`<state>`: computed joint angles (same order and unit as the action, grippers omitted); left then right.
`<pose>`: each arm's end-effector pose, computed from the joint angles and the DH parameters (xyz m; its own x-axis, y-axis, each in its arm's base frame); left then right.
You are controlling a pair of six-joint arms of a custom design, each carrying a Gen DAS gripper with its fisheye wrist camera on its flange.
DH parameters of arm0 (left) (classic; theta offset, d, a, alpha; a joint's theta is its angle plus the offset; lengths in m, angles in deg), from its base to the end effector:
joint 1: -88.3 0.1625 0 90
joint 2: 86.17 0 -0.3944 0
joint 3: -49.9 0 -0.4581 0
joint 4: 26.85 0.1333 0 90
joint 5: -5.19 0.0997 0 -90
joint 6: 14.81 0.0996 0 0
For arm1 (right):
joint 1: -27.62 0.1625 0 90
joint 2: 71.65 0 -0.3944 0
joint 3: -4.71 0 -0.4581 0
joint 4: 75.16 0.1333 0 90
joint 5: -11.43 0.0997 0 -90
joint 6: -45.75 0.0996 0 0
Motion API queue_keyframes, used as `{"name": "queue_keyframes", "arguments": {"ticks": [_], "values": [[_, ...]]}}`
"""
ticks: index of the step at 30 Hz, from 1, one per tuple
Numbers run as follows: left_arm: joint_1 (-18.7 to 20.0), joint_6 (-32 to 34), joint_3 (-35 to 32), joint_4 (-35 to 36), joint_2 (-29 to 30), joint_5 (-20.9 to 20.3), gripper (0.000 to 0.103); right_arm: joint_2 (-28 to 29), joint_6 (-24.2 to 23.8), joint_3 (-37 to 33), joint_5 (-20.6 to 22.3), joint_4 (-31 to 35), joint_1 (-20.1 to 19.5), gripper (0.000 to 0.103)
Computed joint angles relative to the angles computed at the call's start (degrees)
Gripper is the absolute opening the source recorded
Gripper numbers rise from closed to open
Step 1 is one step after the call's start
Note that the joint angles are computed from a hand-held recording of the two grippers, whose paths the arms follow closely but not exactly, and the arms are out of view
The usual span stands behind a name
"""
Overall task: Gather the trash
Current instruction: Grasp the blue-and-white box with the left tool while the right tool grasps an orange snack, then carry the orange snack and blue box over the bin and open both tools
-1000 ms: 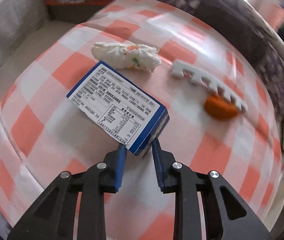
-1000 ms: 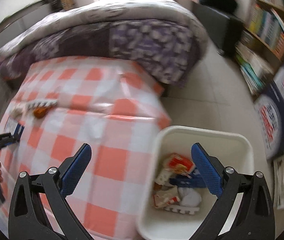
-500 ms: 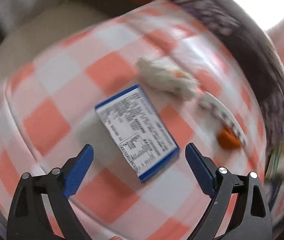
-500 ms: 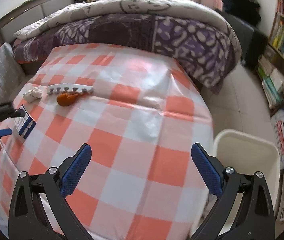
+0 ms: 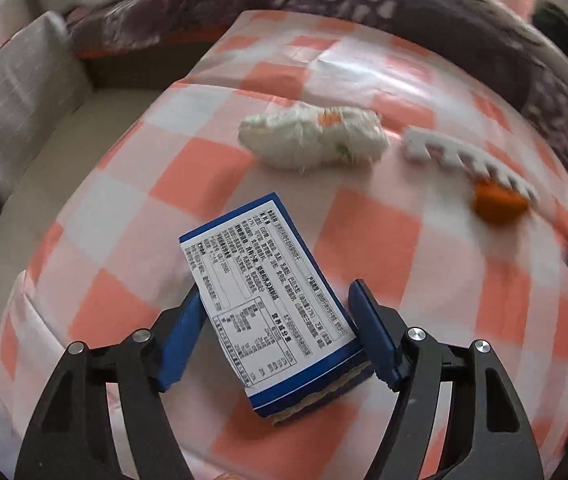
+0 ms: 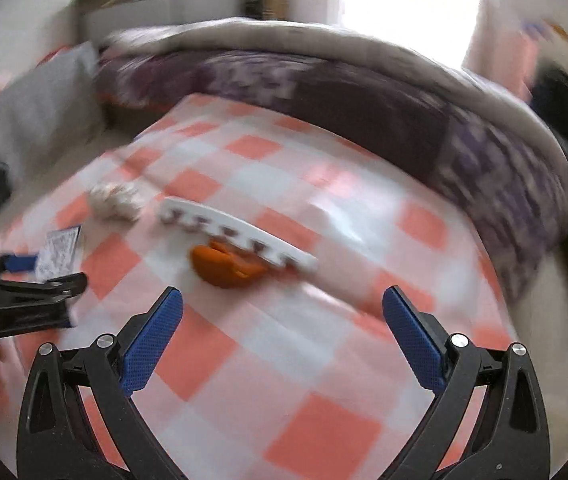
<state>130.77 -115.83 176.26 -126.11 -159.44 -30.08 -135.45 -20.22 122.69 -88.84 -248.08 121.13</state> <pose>-0.1654 -0.4424 0.0634 -0.5275 -0.6325 -0.5672 -0.0750 0.6997 -0.7105 0.1506 -0.5686 0.1069 -0.3530 -0.7890 0.5028 -0.9237 0.3795 -0.0530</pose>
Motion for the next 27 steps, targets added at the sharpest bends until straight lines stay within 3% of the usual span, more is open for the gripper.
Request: {"name": "queue_keyframes", "arguments": {"ticks": [2, 7, 10, 12, 14, 18, 27], "values": [[-2.78, -0.41, 4.11, -1.41, -2.19, 1.34, 0.064, 2.18, -5.46, -0.66, 0.1, -0.67, 0.71, 0.095], [-6.07, -3.69, 8.28, -0.83, -4.35, 2.8, 0.063, 5.68, -8.02, -2.73, -0.84, 0.08, 1.71, 0.082], [-8.27, -6.9, 8.49, 1.96, -4.02, 2.25, 0.063, 7.56, -8.54, -4.12, -2.28, 0.91, 2.08, 0.064], [-8.29, -7.4, 8.34, 2.2, -3.83, 2.63, 0.063, 7.93, -8.35, -4.51, -3.35, 2.2, 2.0, 0.037], [-8.4, -8.25, 8.42, 2.63, -3.56, 3.0, 0.061, 7.73, -8.54, -3.83, -3.71, 1.35, 1.81, 0.025], [-9.38, -10.94, 8.78, 3.8, -3.68, 2.6, 0.058, 5.01, -3.91, -2.36, -2.4, 4.09, 0.96, 0.018], [-13.71, -17.31, 7.81, 6.65, -6.4, -3.22, 0.057, -6.84, 4.04, 2.84, 0.56, 10.7, 0.13, 0.016]]}}
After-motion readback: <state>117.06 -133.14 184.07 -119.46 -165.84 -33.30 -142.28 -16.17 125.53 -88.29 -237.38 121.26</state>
